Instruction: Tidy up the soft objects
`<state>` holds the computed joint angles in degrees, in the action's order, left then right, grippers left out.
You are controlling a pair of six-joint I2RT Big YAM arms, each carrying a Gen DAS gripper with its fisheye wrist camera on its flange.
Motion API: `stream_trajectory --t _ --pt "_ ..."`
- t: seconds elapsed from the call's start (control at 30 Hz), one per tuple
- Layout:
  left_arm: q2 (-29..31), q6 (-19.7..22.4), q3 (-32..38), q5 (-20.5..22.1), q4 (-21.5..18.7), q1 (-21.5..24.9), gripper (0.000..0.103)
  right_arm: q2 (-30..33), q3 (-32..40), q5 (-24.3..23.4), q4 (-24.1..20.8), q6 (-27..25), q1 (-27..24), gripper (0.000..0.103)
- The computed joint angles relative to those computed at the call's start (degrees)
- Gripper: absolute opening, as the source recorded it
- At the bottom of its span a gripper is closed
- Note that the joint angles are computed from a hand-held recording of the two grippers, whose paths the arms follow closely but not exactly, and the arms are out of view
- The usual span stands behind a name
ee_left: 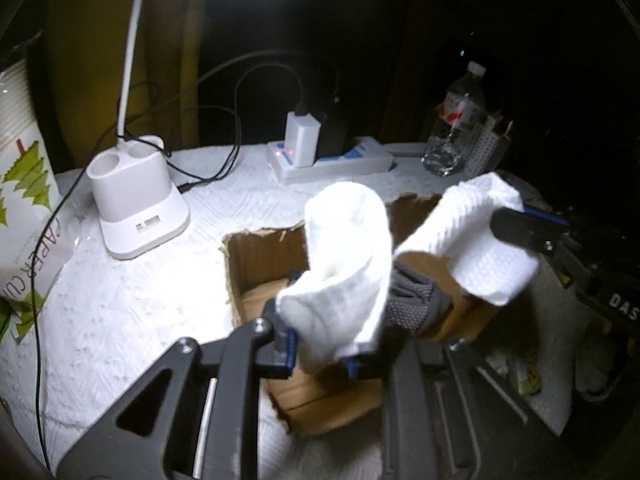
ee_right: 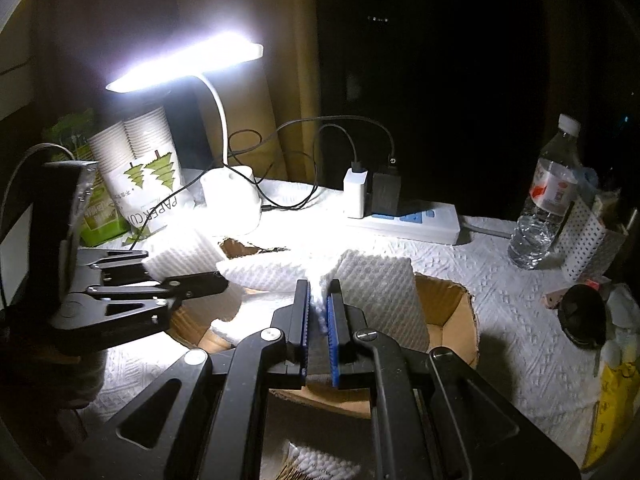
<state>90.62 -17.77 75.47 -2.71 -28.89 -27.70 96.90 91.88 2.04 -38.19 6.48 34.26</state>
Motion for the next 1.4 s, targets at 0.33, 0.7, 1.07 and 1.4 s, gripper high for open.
stream_trajectory --t 0.33,0.7,1.07,1.4 --pt "4.10 -2.24 4.10 -0.20 -4.06 0.31 0.030 1.55 0.69 -1.61 0.01 0.84 -0.74 0.008" --pt "1.60 -3.66 1.98 0.62 -2.02 0.97 0.071 1.54 0.65 -0.89 0.07 1.12 -0.43 0.008" --pt "-2.36 -3.94 -1.76 -0.52 -0.94 1.78 0.072 2.35 2.21 -1.18 -0.84 0.16 0.86 0.008" --pt "-4.93 -5.13 -5.31 0.19 0.06 3.55 0.073 5.85 6.07 -2.66 -3.38 -0.26 2.83 0.008"
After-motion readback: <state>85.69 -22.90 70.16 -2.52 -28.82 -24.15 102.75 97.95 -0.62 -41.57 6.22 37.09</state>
